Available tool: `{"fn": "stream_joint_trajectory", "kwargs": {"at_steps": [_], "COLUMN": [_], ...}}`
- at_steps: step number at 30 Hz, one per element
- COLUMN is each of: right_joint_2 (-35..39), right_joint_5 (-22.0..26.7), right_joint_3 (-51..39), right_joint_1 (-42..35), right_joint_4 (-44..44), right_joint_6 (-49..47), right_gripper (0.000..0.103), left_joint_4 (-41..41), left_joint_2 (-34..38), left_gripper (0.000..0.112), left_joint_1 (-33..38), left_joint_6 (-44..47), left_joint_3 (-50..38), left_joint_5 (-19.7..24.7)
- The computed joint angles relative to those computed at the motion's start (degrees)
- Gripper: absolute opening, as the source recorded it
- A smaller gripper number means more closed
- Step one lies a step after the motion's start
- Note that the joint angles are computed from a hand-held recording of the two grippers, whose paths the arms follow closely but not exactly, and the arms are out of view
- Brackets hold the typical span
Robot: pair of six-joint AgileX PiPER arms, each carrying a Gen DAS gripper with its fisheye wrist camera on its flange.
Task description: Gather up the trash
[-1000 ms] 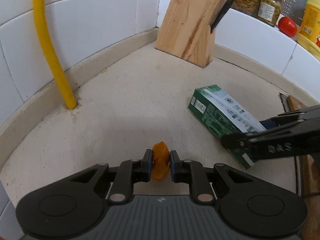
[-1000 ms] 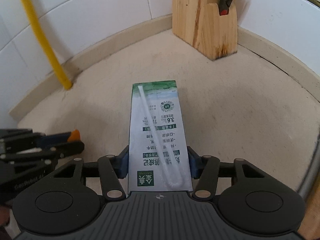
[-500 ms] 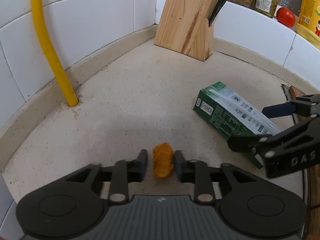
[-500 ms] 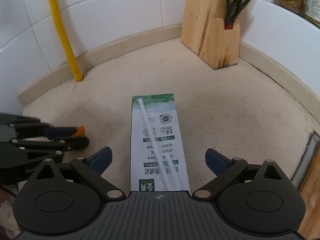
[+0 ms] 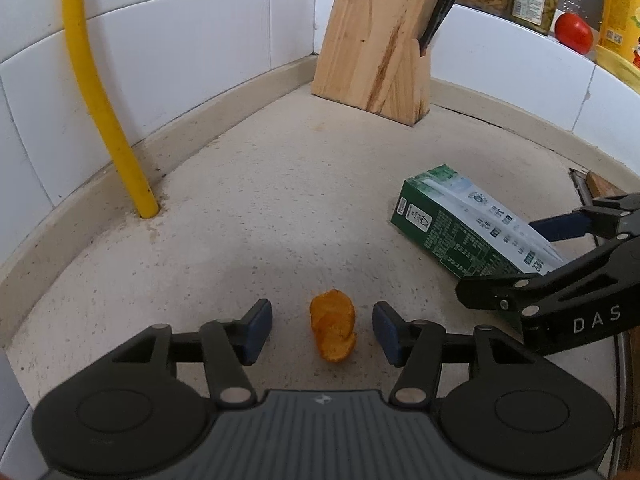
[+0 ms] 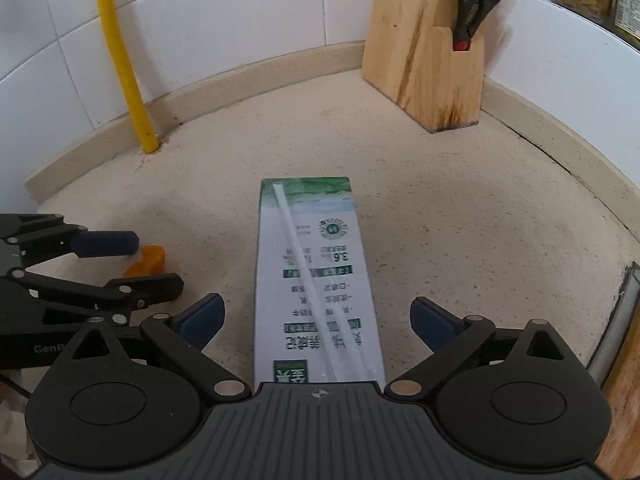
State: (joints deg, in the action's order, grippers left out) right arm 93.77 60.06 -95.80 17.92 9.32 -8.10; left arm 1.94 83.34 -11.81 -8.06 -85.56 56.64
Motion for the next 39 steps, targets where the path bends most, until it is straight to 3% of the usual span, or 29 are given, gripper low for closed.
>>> {"fn": "stream_joint_trajectory", "kwargs": {"at_steps": [3,8,11,24,25,26,28,30,39], "right_joint_2": [0.4,-1.4,-1.3,-8.2,-8.4,-8.6,-9.1,-9.1,-7.5], "right_joint_5": [1.3,-1.0,0.8,1.7,1.5,1.2,0.2,-0.4,-0.5], "right_joint_3": [-0.3,2.4,1.2,7.0,7.2,7.5,8.1,8.0,8.5], "right_joint_1": [-1.1,0.2,-1.1,-2.1,-1.6,-1.1,-0.8,-0.7,-1.5], "right_joint_4": [1.5,-0.5,2.5,3.3,2.2,1.3,1.0,1.0,1.4], "right_joint_6": [-0.2,0.0,-0.3,-0.6,-0.5,-0.4,-0.6,-1.0,-0.5], "right_gripper": [0.099,0.073,0.062,0.062,0.065,0.078,0.088,0.088,0.090], "left_joint_4": [1.0,0.6,1.1,-0.2,0.5,0.8,1.6,3.3,4.9], "left_joint_2": [-0.1,-0.8,-1.1,-5.1,-5.3,-5.5,-5.9,-5.9,-6.1], "left_gripper": [0.042,0.017,0.015,0.014,0.014,0.016,0.021,0.030,0.038], "left_joint_1": [-0.6,-1.5,-2.2,-4.4,-4.8,-5.0,-5.2,-5.9,-6.3], "left_joint_6": [-0.4,-0.2,-0.1,0.0,-0.6,-0.8,-1.3,-2.4,-4.1], "left_joint_3": [0.0,0.2,0.1,1.5,1.8,2.3,2.8,2.9,3.7], "left_joint_5": [0.4,0.7,1.2,4.0,4.1,3.9,3.8,3.9,2.8]}}
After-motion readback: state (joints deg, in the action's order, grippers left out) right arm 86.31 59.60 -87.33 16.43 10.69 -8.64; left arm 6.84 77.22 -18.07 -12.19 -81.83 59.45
